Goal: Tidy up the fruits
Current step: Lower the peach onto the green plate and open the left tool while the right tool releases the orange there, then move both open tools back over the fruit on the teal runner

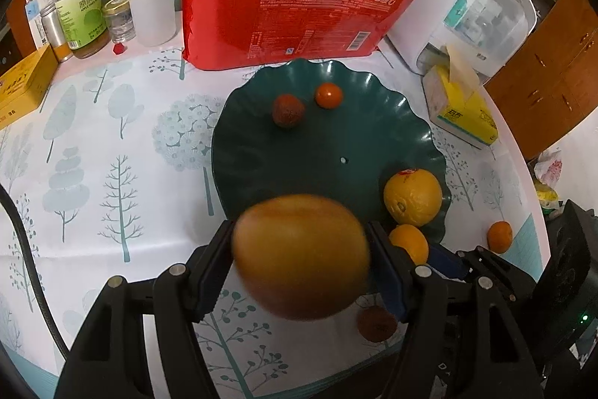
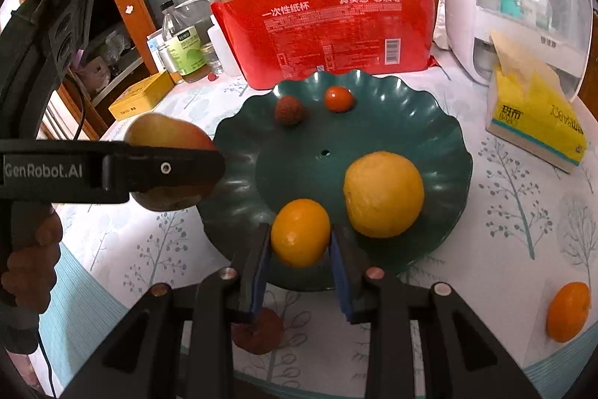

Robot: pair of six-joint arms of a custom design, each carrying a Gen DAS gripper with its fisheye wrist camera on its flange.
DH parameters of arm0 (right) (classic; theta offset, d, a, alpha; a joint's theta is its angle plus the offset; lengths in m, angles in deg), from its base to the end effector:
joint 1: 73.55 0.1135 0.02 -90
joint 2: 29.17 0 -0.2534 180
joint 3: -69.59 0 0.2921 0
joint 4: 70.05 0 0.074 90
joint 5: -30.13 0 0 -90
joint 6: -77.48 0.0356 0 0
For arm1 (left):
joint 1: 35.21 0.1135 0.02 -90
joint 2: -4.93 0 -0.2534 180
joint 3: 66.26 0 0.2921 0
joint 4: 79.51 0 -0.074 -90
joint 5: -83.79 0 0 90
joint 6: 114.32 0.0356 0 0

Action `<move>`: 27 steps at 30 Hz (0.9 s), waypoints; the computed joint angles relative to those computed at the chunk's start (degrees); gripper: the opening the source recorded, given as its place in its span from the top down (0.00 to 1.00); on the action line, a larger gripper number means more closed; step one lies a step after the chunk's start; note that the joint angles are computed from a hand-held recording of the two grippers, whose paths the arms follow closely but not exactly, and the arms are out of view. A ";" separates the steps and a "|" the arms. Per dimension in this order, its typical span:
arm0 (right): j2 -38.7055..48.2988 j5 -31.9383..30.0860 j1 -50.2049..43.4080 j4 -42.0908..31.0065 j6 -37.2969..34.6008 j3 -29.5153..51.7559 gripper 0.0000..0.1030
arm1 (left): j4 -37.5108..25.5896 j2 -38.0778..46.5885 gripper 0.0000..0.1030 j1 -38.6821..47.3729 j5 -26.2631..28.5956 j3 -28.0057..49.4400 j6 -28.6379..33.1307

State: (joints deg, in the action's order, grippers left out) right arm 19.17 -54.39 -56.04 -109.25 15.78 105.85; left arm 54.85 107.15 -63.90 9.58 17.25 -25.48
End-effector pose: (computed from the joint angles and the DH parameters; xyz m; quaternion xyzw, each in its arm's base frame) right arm 0.1971 0.0586 0.1563 0.1044 0.9367 0.0873 0.3226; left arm 0.3438 -0.1992 0.1699 0.2594 0.9308 -0.1860 0.1780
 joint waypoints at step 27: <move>-24.39 14.25 10.10 -27.73 11.02 6.03 0.36 | -7.51 -23.45 0.26 0.69 0.27 -10.14 -0.90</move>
State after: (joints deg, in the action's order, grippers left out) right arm -5.22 -40.14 -45.94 -136.98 26.80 111.88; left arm 47.34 83.70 -63.22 9.85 7.11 -26.37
